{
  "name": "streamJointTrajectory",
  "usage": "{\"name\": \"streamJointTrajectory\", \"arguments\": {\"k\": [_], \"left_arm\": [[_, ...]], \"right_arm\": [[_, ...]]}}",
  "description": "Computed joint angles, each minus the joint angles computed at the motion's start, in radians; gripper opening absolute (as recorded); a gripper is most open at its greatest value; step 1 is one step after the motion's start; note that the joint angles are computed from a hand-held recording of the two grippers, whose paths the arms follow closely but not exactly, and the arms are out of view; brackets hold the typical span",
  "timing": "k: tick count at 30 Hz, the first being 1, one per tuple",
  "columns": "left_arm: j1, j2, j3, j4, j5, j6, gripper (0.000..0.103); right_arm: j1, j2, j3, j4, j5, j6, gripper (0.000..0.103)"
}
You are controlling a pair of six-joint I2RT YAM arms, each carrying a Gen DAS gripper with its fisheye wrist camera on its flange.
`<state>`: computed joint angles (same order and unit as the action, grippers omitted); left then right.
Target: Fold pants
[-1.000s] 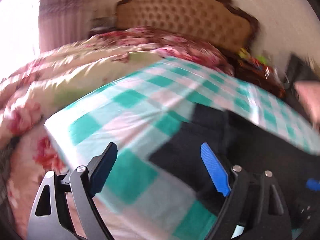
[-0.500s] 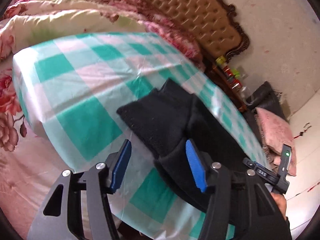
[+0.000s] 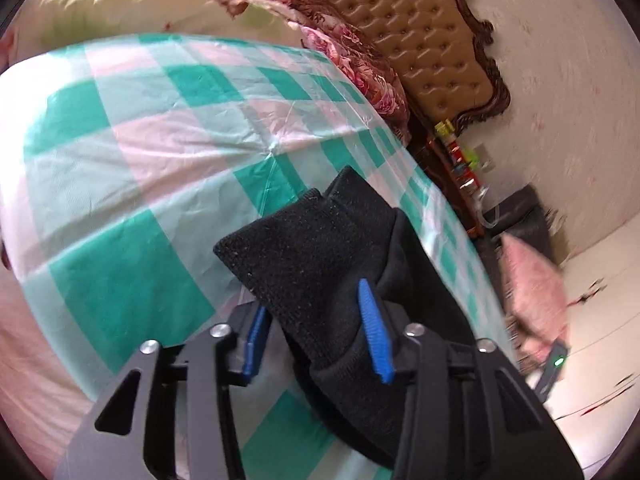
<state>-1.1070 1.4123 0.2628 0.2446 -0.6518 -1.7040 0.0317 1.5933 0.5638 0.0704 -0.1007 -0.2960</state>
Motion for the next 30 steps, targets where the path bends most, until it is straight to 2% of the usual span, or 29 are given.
{"name": "streamJointTrajectory", "arguments": {"k": [1, 2, 3, 4, 5, 8, 9, 10, 11, 13, 14, 16, 17, 20, 21, 22, 24, 25, 26, 27, 30], "left_arm": [[0.002, -0.001, -0.024, 0.042, -0.001, -0.013, 0.022], [0.006, 0.002, -0.054, 0.099, 0.0, -0.026, 0.019], [0.006, 0.01, -0.084, 0.17, -0.001, -0.027, 0.017], [0.002, 0.034, -0.129, 0.285, -0.009, -0.036, 0.016], [-0.006, 0.047, -0.147, 0.333, -0.019, -0.041, 0.016], [-0.036, 0.055, -0.161, 0.363, -0.055, -0.061, 0.015], [-0.045, 0.044, -0.155, 0.337, -0.068, -0.073, 0.016], [-0.051, 0.021, -0.133, 0.254, -0.077, -0.101, 0.024], [-0.044, -0.009, -0.095, 0.128, -0.07, -0.129, 0.025], [-0.028, -0.049, -0.021, -0.066, -0.037, -0.122, 0.039], [-0.018, -0.053, 0.017, -0.147, -0.025, -0.115, 0.041], [0.013, -0.048, 0.072, -0.239, 0.007, -0.095, 0.042], [0.03, -0.046, 0.077, -0.241, 0.019, -0.083, 0.042], [0.086, -0.038, 0.066, -0.171, 0.064, -0.018, 0.039], [0.106, -0.036, 0.044, -0.111, 0.081, 0.008, 0.032], [0.132, -0.018, -0.017, 0.044, 0.114, 0.029, 0.026], [0.142, 0.021, -0.1, 0.25, 0.117, 0.024, 0.019], [0.128, 0.031, -0.145, 0.351, 0.097, 0.017, 0.017], [0.105, 0.031, -0.168, 0.399, 0.065, 0.008, 0.017], [0.08, 0.017, -0.177, 0.401, 0.037, 0.001, 0.017], [0.016, -0.073, -0.145, 0.25, -0.033, -0.013, 0.016]], "right_arm": [[0.0, 0.0, 0.0, 0.0, 0.0, 0.0, 0.081], [0.0, 0.0, 0.0, 0.0, 0.0, 0.0, 0.082], [-0.001, 0.0, 0.0, 0.0, -0.001, 0.0, 0.082], [-0.001, 0.0, 0.0, 0.0, -0.001, 0.0, 0.082], [-0.001, 0.0, 0.0, 0.0, -0.001, 0.0, 0.082], [-0.001, 0.0, 0.0, 0.0, 0.0, -0.001, 0.082], [-0.001, 0.0, 0.0, 0.0, 0.0, -0.001, 0.082], [-0.001, 0.0, 0.0, 0.0, 0.0, -0.001, 0.082], [0.0, 0.001, 0.0, 0.001, 0.0, 0.0, 0.082], [0.0, 0.001, 0.0, 0.001, 0.0, -0.001, 0.082], [0.0, 0.001, 0.0, 0.001, 0.0, -0.001, 0.082], [0.0, 0.001, -0.001, 0.001, 0.0, 0.0, 0.082], [0.0, 0.0, -0.002, 0.002, 0.0, 0.0, 0.083], [-0.002, 0.002, 0.001, 0.0, -0.003, -0.001, 0.083], [-0.001, 0.003, 0.001, 0.001, -0.002, 0.0, 0.083], [-0.001, 0.003, 0.001, 0.001, -0.001, -0.001, 0.083], [-0.002, 0.003, 0.001, 0.0, -0.003, 0.0, 0.083], [-0.002, 0.003, 0.001, 0.001, -0.004, 0.0, 0.083], [0.0, 0.003, 0.001, 0.001, -0.002, 0.001, 0.083], [0.0, 0.003, 0.002, 0.001, -0.001, -0.001, 0.083], [0.0, 0.003, -0.001, 0.004, 0.002, -0.002, 0.084]]}}
